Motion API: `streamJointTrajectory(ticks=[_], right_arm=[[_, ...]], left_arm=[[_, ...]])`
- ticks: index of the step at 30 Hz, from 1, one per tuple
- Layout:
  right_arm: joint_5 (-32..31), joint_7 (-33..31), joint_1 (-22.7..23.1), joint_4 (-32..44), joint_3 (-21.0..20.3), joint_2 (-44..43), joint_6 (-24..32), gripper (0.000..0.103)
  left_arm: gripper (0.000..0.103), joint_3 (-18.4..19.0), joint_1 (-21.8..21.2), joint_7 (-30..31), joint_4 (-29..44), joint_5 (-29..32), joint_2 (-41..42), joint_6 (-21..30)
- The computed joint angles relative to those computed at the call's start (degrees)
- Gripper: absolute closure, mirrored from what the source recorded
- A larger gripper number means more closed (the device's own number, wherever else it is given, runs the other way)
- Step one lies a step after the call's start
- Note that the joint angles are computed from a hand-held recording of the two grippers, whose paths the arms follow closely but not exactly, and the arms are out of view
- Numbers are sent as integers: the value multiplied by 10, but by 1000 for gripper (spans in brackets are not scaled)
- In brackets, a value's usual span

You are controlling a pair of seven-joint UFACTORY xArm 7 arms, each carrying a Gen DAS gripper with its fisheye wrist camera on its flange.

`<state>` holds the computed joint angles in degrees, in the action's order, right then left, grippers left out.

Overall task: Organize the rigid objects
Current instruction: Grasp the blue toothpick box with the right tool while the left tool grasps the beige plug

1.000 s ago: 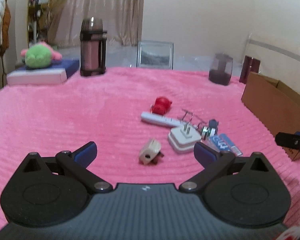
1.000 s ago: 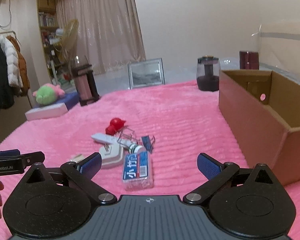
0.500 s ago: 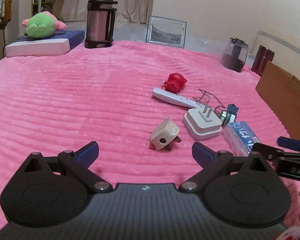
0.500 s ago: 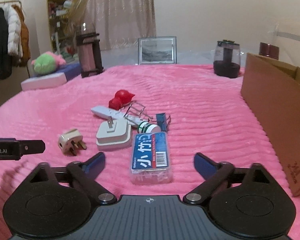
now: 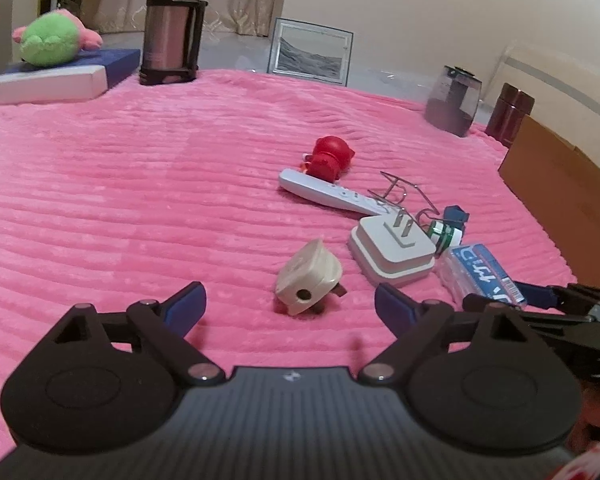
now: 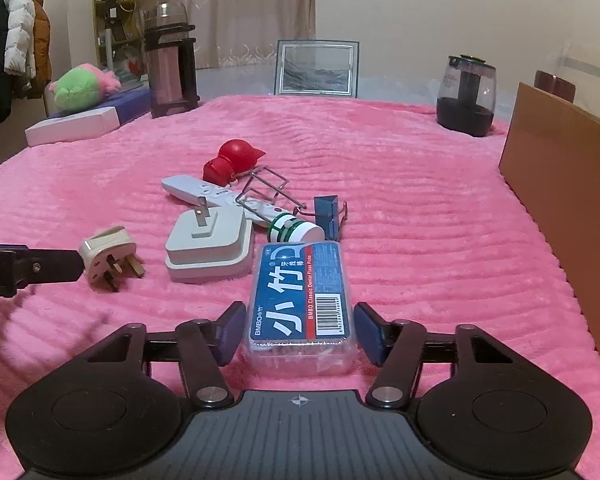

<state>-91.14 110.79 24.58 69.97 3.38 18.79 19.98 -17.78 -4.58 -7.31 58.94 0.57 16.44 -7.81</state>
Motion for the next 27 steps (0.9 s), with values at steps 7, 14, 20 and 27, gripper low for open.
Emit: streamJointTrajectory(ticks=[7,14,20,27], right_arm=[[-1,-1,2,0,-1,-1,3,49],[-14,20,0,-3,1,-3,4,49],[-17,27,-6,-9,4,-8,-2,49],[-14,28,-10,-9,5,-9,-5,49]], left_arm=[[24,-205,191,2,27,-14,55,16],[43,-240,212,2,51,-42,89,30],[47,-272,233,-20,59,-80,118,24],[51,-289,249,-87,72,-80,145,18]])
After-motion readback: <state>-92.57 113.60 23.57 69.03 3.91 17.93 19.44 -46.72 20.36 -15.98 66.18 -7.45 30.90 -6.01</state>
